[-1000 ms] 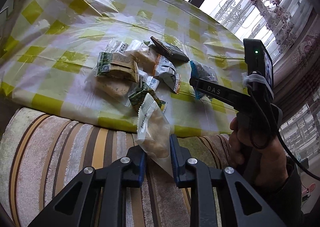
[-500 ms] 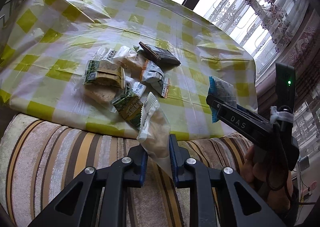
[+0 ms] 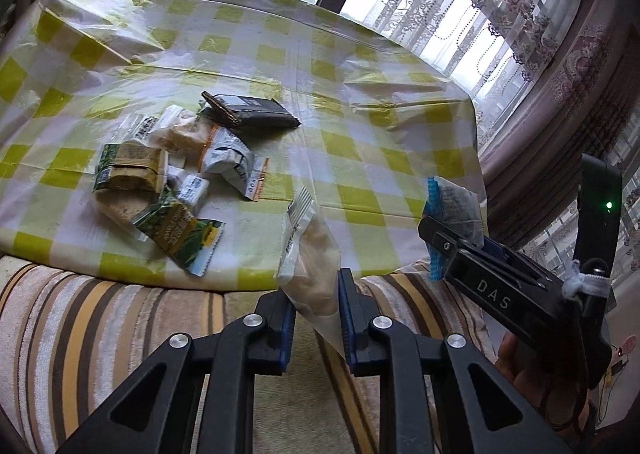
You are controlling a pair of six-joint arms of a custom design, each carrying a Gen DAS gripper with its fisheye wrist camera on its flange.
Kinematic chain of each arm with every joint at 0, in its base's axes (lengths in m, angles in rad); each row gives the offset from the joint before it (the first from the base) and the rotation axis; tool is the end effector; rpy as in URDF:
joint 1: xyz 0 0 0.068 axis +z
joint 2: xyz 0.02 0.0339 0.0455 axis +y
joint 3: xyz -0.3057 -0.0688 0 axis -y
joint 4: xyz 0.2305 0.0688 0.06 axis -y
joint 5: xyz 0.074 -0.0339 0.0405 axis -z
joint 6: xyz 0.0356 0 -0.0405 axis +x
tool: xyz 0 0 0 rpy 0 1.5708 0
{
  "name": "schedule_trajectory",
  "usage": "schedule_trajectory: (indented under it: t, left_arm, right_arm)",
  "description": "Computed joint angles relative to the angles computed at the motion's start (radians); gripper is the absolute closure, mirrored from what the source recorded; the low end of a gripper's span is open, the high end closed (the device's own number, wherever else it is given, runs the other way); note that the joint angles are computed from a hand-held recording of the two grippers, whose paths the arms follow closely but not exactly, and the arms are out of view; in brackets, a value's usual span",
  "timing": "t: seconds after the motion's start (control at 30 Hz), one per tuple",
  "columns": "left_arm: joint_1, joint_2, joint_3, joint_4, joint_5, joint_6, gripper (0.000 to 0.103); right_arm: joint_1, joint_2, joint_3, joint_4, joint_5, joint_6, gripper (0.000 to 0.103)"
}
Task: Organize snacks
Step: 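Carry both clear bags into the white box and release them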
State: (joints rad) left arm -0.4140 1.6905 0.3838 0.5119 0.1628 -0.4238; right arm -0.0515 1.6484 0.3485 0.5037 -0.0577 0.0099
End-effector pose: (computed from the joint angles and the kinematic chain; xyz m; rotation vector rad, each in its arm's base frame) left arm 0.2275 -0.1063 0.1323 0.0692 2.4326 -0.5856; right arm 0.2396 -0.0103 0.1340 0.0448 2.3654 0.0482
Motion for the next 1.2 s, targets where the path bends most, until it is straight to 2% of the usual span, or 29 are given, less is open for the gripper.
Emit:
schedule_trajectory:
  t: [0.27,0.43,0.73,1.0,1.1,1.17,1.2]
  left_arm:
    - [-0.149,0.055,0.089,0.001,-0.032,-0.039,0.083]
    - [-0.245,0.121,0.19,-0.028,-0.031,-0.053,0.083]
    - [-0.391,0.243,0.384,-0.116,-0.013,-0.026,0.083]
    - [-0.464,0.332,0.529,-0.228,-0.007,0.002,0.081]
    - [-0.467,0.363,0.578,-0.289,0.001,0.009,0.078]
    - [-0.463,0.362,0.58,-0.302,0.006,0.006,0.068]
    - [-0.459,0.359,0.579,-0.307,0.004,0.001,0.054]
  right_arm:
    - [-0.225,-0.073,-0.051,-0.023,-0.117,-0.074,0.044]
    - [-0.393,-0.082,-0.062,-0.036,-0.174,-0.147,0.044]
    - [-0.659,0.037,-0.052,-0.003,-0.236,-0.27,0.044]
    - [-0.778,0.133,-0.021,0.003,-0.239,-0.327,0.043]
    - [-0.8,0.151,-0.011,-0.002,-0.232,-0.333,0.039]
    - [-0.813,0.158,-0.007,-0.005,-0.235,-0.335,0.034]
    - [-0.817,0.158,-0.005,-0.008,-0.24,-0.335,0.032]
